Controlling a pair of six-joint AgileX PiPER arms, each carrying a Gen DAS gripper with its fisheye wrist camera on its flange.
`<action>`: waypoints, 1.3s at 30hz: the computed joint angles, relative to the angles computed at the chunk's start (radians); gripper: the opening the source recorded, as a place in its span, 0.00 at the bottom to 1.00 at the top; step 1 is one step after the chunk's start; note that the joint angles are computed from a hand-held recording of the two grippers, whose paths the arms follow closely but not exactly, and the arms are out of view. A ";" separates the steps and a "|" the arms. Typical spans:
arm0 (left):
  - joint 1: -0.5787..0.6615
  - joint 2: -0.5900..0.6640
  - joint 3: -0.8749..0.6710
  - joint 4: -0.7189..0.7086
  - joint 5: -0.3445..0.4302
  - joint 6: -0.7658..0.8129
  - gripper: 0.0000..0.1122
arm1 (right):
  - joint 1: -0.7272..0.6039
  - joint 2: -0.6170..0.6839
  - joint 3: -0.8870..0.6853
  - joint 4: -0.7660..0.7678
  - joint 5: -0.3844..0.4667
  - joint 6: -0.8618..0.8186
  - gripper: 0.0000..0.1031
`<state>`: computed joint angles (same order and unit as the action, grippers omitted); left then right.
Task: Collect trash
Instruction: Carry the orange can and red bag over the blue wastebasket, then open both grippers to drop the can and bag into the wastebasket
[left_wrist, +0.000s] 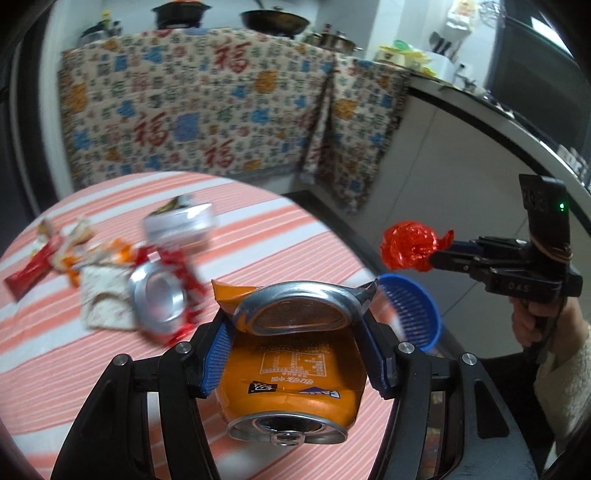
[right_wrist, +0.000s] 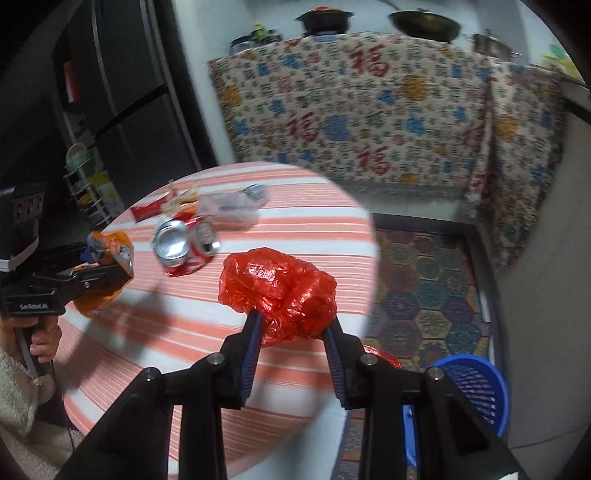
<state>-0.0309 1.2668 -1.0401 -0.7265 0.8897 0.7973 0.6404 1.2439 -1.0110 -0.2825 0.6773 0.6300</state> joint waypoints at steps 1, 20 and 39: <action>-0.069 0.011 -0.011 0.020 -0.030 -0.047 0.56 | -0.027 -0.034 0.021 -0.005 0.019 0.000 0.32; -0.815 0.605 -0.536 0.314 -0.246 -0.604 0.56 | -1.067 -0.156 0.322 0.503 0.033 -0.812 0.33; -0.870 0.933 -0.917 0.351 -0.142 -0.755 0.57 | -1.242 0.049 0.358 0.649 -0.058 -1.136 0.35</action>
